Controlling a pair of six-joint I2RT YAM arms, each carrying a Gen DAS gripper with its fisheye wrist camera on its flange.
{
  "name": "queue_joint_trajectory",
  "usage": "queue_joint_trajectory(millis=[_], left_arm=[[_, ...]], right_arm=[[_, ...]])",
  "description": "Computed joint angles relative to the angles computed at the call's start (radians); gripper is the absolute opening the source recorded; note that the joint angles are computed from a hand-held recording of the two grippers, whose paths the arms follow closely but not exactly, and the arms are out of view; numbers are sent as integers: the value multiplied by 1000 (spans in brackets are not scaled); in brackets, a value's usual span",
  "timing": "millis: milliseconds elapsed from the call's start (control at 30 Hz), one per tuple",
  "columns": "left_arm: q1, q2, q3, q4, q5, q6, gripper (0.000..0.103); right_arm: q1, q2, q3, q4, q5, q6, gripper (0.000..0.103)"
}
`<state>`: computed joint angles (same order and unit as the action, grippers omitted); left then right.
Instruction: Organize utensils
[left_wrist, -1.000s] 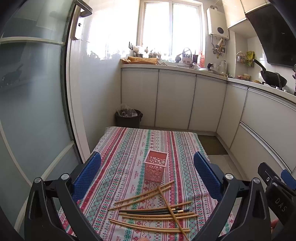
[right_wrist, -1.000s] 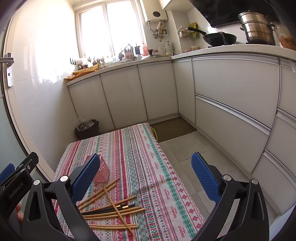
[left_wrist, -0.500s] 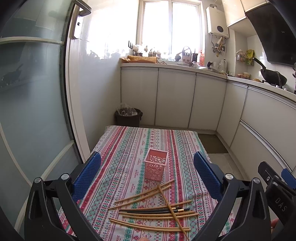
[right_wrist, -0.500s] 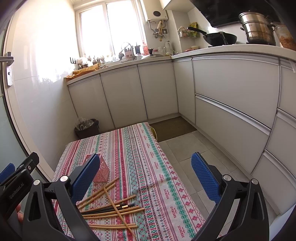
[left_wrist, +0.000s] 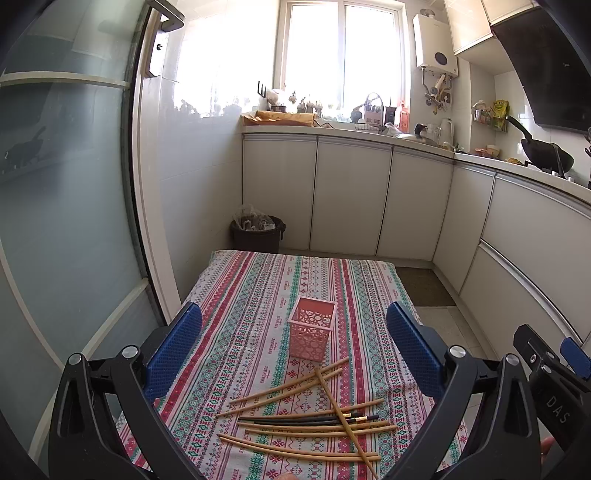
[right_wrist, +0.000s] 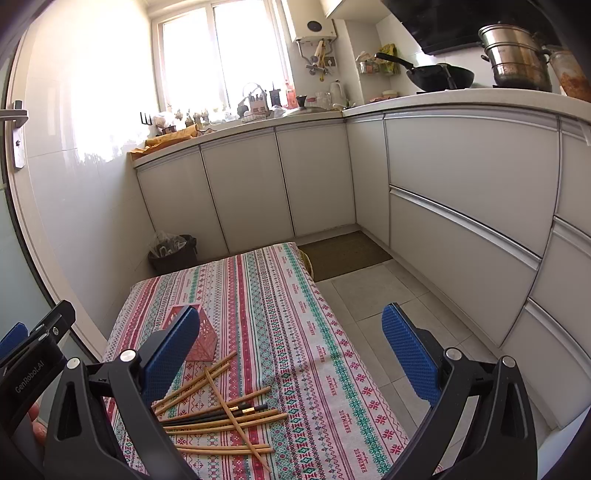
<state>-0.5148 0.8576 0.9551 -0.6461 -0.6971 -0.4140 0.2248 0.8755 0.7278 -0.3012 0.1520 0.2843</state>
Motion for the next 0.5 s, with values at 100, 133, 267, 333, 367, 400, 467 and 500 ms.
queue_joint_trajectory(millis=[100,133,267,333,367,400,467,500], left_arm=[[2,-1,0,1,3,2,96],[2,-1,-2,2,2,2,96],[2,0,0,1,1,1,96],[3,0,1,1,3,2,96],[3,-1,-2,4,3,2,96],[5,0,0,1,5,3,96],[5,1,1,0,6,2,96],[2,2,1,0,1,1,96]], right_arm=[[1,0,0,1,1,-1,96],[2,0,-1,1,2,-1,96],[6,0,-4,2,5,-1,96],[6,1,-3,1,5,0,96],[6,1,-3,0,5,-1,96],[6,0,-4,0,5,-1,96],[7,0,-5,-1,8,-2,96],[7,-1,-5,0,7,-2,96]])
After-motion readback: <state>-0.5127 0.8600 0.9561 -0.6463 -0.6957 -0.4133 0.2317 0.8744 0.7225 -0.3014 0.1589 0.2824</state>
